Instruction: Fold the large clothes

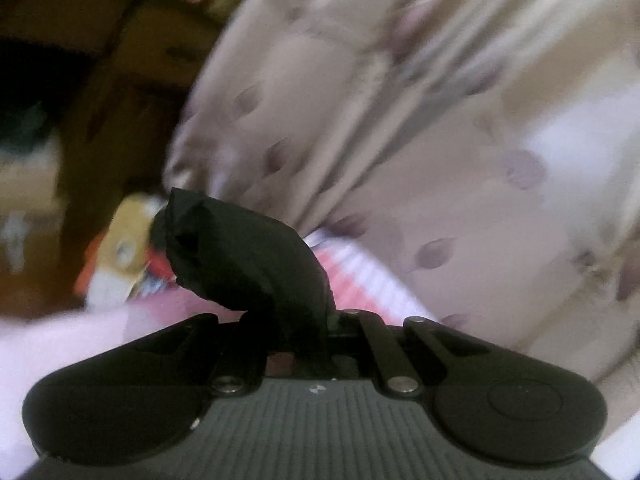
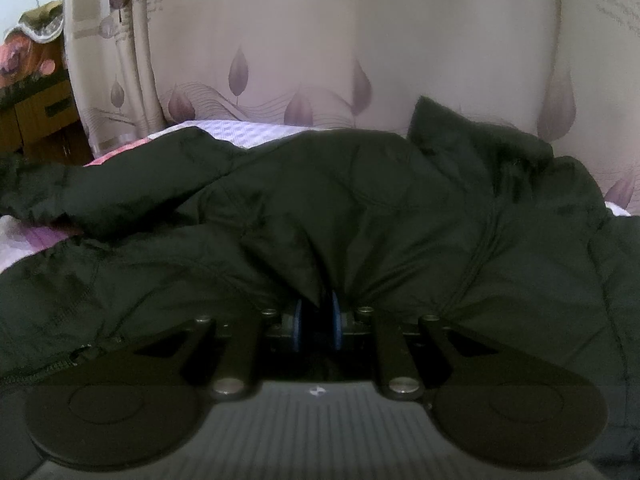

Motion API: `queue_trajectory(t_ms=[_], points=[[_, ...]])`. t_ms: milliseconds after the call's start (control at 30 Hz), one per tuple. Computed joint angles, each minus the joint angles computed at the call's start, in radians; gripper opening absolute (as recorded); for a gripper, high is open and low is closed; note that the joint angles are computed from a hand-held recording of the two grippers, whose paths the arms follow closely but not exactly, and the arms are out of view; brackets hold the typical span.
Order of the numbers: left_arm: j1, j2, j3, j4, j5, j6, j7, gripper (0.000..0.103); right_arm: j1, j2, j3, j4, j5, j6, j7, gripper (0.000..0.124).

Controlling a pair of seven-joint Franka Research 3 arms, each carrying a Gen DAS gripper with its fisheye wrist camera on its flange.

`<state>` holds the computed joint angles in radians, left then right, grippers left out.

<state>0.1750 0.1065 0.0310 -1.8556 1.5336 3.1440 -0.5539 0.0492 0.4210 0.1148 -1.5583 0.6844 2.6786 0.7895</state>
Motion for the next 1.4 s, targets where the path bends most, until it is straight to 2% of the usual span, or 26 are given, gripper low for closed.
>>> queue_trajectory(t_ms=[67, 133, 167, 200, 233, 300, 367, 433, 467, 600, 667, 700, 733, 800, 900, 1033, 1067, 1100, 1133, 1167, 1200, 1233, 1300, 1333, 1400], points=[[-0.023, 0.002, -0.02, 0.053, -0.013, -0.022, 0.054, 0.007, -0.005, -0.006, 0.007, -0.012, 0.022, 0.025, -0.005, 0.02], [-0.052, 0.022, -0.038, 0.131, -0.035, -0.017, 0.118, 0.007, -0.015, -0.021, 0.015, -0.031, 0.059, 0.054, -0.01, 0.046], [-0.072, 0.035, -0.047, 0.174, -0.047, -0.015, 0.153, 0.007, -0.036, -0.036, 0.033, -0.042, 0.111, 0.058, -0.027, 0.069], [-0.095, 0.047, -0.053, 0.212, -0.044, -0.017, 0.17, 0.007, -0.07, -0.054, 0.061, -0.054, 0.197, 0.05, -0.07, 0.081], [-0.116, 0.061, -0.057, 0.247, -0.048, -0.014, 0.194, 0.007, -0.105, -0.076, 0.087, -0.069, 0.304, 0.035, -0.131, 0.082], [-0.16, 0.103, -0.075, 0.324, -0.102, 0.005, 0.287, 0.007, -0.135, -0.124, 0.091, -0.102, 0.437, 0.008, -0.197, 0.082], [-0.192, 0.144, -0.098, 0.379, -0.179, 0.026, 0.392, 0.007, -0.143, -0.165, 0.066, -0.13, 0.484, -0.033, -0.214, 0.082], [-0.216, 0.196, -0.148, 0.432, -0.276, 0.037, 0.534, 0.008, -0.153, -0.209, 0.035, -0.164, 0.532, -0.071, -0.241, 0.083], [-0.213, 0.229, -0.197, 0.457, -0.347, 0.035, 0.636, 0.008, -0.154, -0.225, 0.017, -0.177, 0.547, -0.08, -0.253, 0.085], [-0.224, 0.368, -0.359, 0.56, -0.526, -0.011, 0.941, 0.008, -0.161, -0.288, -0.064, -0.24, 0.612, -0.106, -0.286, 0.088], [-0.241, 0.439, -0.417, 0.615, -0.591, -0.045, 1.05, 0.008, -0.157, -0.302, -0.105, -0.257, 0.616, -0.108, -0.288, 0.088], [-0.241, 0.481, -0.464, 0.642, -0.633, -0.065, 1.12, 0.008, -0.156, -0.309, -0.123, -0.265, 0.614, -0.108, -0.285, 0.088], [-0.253, 0.518, -0.488, 0.673, -0.659, -0.086, 1.171, 0.008, -0.16, -0.314, -0.14, -0.273, 0.621, -0.112, -0.286, 0.088], [-0.301, 0.594, -0.501, 0.748, -0.69, -0.135, 1.255, 0.008, -0.168, -0.318, -0.165, -0.281, 0.632, -0.121, -0.286, 0.089], [-0.338, 0.686, -0.535, 0.824, -0.756, -0.189, 1.375, 0.008, -0.18, -0.312, -0.187, -0.279, 0.623, -0.127, -0.261, 0.089], [-0.388, 0.771, -0.529, 0.906, -0.805, -0.23, 1.503, 0.009, -0.195, -0.3, -0.193, -0.273, 0.62, -0.142, -0.253, 0.089], [-0.395, 0.778, -0.523, 0.905, -0.81, -0.229, 1.53, 0.014, -0.199, -0.301, -0.193, -0.277, 0.626, -0.149, -0.254, 0.089], [-0.408, 0.781, -0.501, 0.902, -0.807, -0.222, 1.542, 0.021, -0.201, -0.299, -0.194, -0.274, 0.626, -0.155, -0.248, 0.089], [-0.42, 0.773, -0.473, 0.885, -0.799, -0.206, 1.542, 0.04, -0.203, -0.302, -0.193, -0.277, 0.631, -0.157, -0.245, 0.089], [-0.427, 0.765, -0.453, 0.866, -0.798, -0.195, 1.544, 0.067, -0.204, -0.302, -0.193, -0.275, 0.639, -0.161, -0.244, 0.089], [-0.449, 0.756, -0.406, 0.854, -0.821, -0.173, 1.54, 0.079, -0.207, -0.302, -0.194, -0.274, 0.649, -0.168, -0.245, 0.089], [-0.462, 0.727, -0.356, 0.807, -0.774, -0.122, 1.465, 0.094, -0.21, -0.3, -0.195, -0.27, 0.658, -0.172, -0.246, 0.089], [-0.517, 0.683, -0.214, 0.746, -0.733, -0.004, 1.357, 0.101, -0.212, -0.293, -0.193, -0.259, 0.674, -0.174, -0.242, 0.089], [-0.531, 0.661, -0.179, 0.711, -0.734, 0.03, 1.344, 0.103, -0.213, -0.286, -0.193, -0.249, 0.678, -0.178, -0.232, 0.089], [-0.525, 0.61, -0.162, 0.626, -0.753, 0.086, 1.345, 0.103, -0.216, -0.273, -0.191, -0.232, 0.684, -0.182, -0.206, 0.09]])
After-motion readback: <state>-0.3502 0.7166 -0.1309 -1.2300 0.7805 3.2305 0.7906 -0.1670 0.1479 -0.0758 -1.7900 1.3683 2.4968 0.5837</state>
